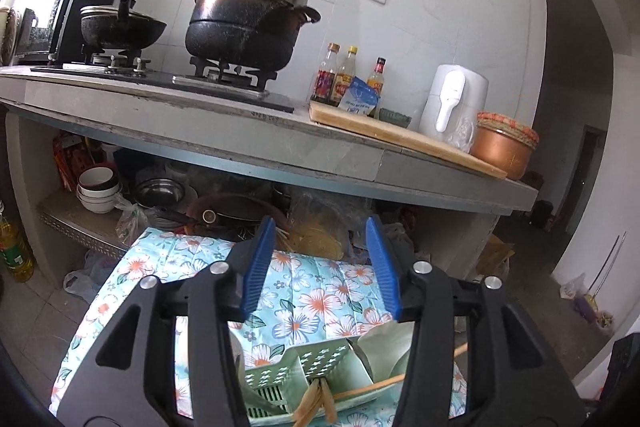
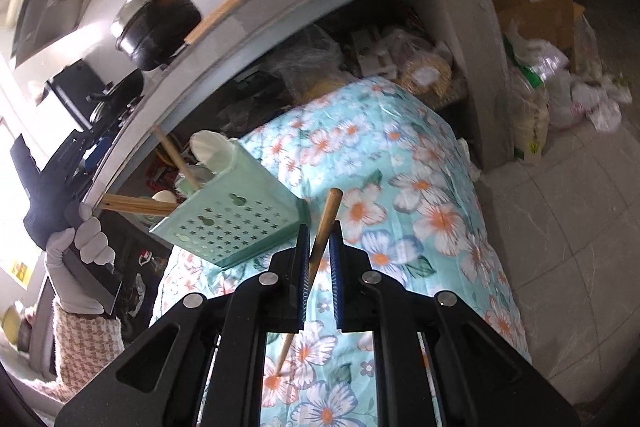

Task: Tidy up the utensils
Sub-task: 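Carry both chopsticks over the green holder with both tools, then open both tools to drop the chopsticks into the green holder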

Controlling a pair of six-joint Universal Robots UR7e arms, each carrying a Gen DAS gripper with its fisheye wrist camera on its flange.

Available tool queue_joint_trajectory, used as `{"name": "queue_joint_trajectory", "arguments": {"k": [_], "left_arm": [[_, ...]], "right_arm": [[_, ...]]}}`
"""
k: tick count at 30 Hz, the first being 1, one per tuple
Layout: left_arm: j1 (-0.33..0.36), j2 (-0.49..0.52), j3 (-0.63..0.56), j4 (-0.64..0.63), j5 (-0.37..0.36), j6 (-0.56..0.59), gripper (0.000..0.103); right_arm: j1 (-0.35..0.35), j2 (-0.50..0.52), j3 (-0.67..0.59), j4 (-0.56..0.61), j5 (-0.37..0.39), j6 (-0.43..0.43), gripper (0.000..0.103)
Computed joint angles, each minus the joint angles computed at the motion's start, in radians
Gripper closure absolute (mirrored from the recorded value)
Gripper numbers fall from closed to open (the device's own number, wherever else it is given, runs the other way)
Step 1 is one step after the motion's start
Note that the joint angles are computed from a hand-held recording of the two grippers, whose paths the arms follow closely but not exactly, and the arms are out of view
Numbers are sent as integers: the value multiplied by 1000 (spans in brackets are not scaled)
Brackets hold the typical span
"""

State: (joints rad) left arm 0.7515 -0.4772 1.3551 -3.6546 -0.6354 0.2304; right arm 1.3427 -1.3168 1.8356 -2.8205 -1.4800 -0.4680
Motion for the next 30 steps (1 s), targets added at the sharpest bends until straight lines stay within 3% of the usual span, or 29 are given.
{"name": "queue_joint_trajectory", "arguments": {"k": [2,6,14,19,24,30], "left_arm": [[-10,-22,42,-21,5,-3,46],[-28,-91,172,-42,25,-59,39],[-50,-246,478,4,103,-301,35],[-62,-308,631,130,153,-494,32],[-59,-324,697,255,137,-670,32],[-65,-284,670,296,116,-635,32]], "right_arm": [[19,-3,-1,-5,7,-32,95],[68,-8,-17,-12,40,-106,97],[191,10,-94,-6,108,-256,97],[271,47,-158,-5,151,-329,97],[327,110,-216,-18,172,-374,97],[365,221,-286,-63,126,-400,97]]}}
